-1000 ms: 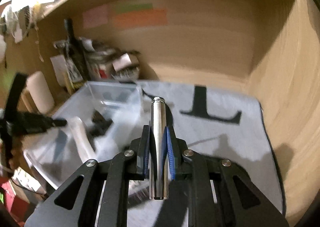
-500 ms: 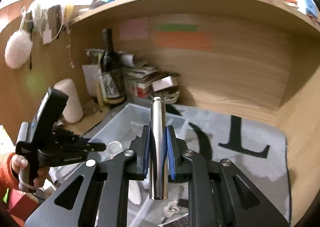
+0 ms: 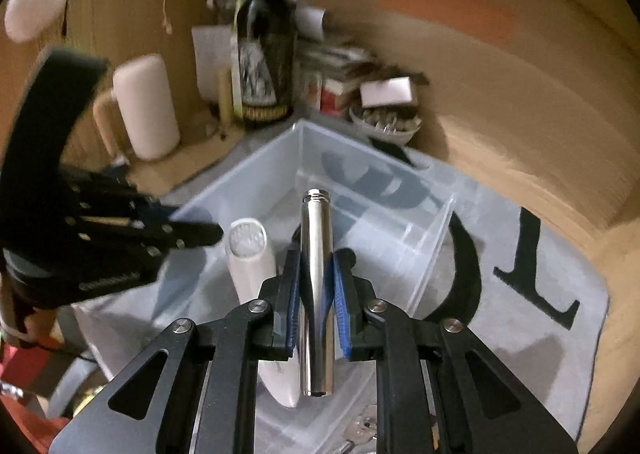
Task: Organize rigid objects
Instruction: 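Lower the silver tube into the clear box and open the right gripper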
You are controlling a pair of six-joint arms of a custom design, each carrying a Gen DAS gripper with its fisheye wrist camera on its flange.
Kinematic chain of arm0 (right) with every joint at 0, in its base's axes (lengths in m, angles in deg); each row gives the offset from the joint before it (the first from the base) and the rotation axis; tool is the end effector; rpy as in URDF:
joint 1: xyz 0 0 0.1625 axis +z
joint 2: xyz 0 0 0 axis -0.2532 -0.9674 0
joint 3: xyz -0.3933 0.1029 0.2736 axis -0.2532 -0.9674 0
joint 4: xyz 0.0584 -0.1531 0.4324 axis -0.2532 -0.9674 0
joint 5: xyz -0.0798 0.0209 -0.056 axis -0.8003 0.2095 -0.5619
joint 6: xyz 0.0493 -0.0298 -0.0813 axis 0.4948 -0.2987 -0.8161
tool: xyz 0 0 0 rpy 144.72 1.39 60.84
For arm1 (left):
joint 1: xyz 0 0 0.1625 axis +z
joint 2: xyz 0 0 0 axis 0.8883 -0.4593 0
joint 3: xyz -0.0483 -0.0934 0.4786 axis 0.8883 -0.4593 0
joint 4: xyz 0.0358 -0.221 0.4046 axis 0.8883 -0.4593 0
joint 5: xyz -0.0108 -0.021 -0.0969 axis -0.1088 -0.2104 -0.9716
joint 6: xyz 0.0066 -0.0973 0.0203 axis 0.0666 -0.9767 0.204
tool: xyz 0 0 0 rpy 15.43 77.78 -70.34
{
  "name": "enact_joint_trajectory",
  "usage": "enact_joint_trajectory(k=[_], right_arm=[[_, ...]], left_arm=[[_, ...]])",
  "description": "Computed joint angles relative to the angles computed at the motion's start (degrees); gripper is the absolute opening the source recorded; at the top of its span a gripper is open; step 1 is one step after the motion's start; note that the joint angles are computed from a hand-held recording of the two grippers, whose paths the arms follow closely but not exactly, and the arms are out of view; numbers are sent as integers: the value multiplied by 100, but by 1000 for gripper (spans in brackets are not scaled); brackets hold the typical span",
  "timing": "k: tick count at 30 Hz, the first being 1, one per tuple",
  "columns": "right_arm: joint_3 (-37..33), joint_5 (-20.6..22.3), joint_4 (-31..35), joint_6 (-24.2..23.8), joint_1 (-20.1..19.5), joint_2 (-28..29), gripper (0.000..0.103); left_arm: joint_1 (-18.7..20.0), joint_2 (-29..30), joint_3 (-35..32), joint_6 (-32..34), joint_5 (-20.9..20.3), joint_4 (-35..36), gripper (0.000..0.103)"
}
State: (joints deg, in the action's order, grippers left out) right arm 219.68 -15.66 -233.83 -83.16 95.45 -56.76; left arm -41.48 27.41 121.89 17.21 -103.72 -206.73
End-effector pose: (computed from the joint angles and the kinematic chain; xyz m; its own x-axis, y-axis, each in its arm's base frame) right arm 0.0647 -0.3663 0.2474 -0.4219 -0.6836 0.5956 -0.8837 0.4568 -0.1018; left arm -0.3340 -0.3490 0.0012 -0.7988 0.0367 -0.6004 0.3765 0.8089 -0.4515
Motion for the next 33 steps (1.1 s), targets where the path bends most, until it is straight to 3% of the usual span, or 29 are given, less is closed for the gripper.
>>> enact_joint_trajectory(k=[8, 15, 25, 33], right_arm=[[-109, -624, 23, -200, 201, 313, 14], [-150, -878, -13, -179, 329, 446, 15], [-97, -290, 151, -77, 180, -53, 28], [5, 535, 399, 13, -113, -871, 51]], left_arm=[[-3, 1, 0, -9, 1, 2, 12], [-3, -1, 1, -6, -1, 11, 12], [-2, -2, 2, -14, -2, 13, 12], [-1, -4, 1, -11, -4, 15, 12]])
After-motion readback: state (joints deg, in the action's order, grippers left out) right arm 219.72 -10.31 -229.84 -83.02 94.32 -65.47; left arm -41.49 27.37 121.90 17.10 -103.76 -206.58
